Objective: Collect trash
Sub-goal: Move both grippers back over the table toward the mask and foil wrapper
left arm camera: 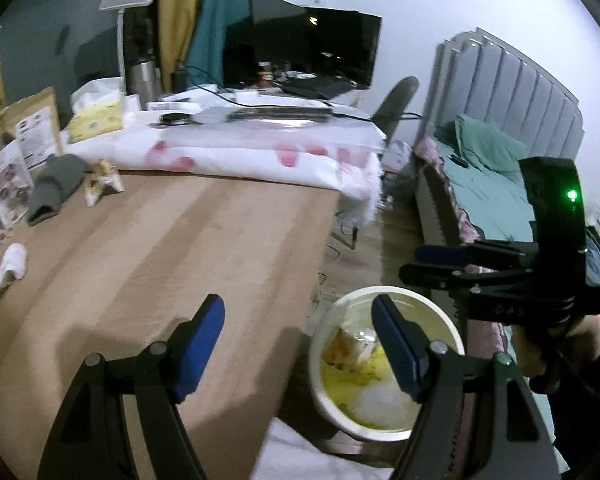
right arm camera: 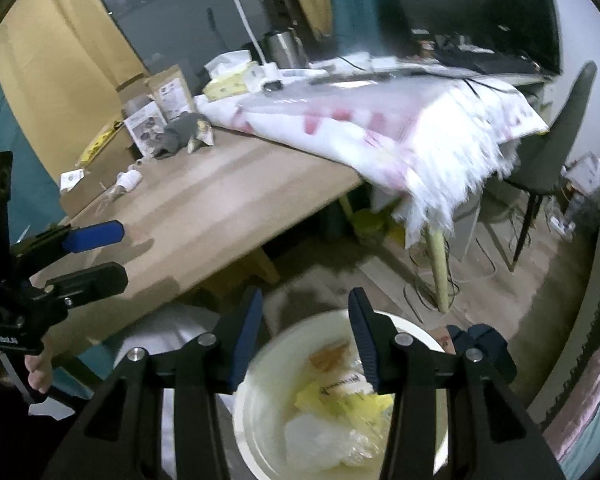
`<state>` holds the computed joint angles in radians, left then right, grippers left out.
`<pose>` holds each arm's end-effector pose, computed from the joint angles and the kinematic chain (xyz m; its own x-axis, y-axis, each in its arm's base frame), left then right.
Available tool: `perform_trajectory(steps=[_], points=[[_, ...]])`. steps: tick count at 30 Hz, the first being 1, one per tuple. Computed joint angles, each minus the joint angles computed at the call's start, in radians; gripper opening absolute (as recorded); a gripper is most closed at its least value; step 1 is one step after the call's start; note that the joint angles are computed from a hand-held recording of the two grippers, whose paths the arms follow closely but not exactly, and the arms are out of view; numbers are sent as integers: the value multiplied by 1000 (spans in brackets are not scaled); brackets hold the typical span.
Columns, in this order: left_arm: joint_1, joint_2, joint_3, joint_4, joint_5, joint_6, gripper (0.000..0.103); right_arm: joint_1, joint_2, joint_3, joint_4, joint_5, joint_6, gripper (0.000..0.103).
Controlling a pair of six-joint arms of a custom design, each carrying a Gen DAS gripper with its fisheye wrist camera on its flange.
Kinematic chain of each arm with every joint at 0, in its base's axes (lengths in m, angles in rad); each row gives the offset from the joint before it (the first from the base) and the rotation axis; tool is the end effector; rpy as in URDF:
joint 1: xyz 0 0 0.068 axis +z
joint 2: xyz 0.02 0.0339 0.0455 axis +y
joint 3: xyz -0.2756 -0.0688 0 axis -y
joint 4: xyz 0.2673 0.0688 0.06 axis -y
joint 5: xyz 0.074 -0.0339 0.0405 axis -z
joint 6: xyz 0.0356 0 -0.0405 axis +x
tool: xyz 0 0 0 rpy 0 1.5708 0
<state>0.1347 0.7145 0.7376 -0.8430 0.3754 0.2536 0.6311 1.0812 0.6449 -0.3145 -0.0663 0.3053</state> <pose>0.1511 0.0073 0.2819 -0.6704 0.1447 -0.7277 0.3008 0.9496 -0.0883 0.1908 0.1424 0.2234 -0.7141 -0.1504 -0.6837 -0.4332 0.8621 0.2629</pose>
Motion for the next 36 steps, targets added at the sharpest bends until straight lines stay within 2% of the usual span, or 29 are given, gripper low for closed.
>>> perform_trajectory(steps=[10,19,23,32,36], points=[[438,66,73,-144,223,307,76,142,157,173,-6,73,16,42],[755,224,164,-211,332,540,76,233,339,363,-19,110,15,42],[840,295,198,-211,350,593,76,256,410,440,-31,114,11,42],[934,433,255,-174,356,629,76,287,578,631,-82,112,-12,43],[941,479,269,-136,344,618,76,285,646,711,-106,103,-26,49]])
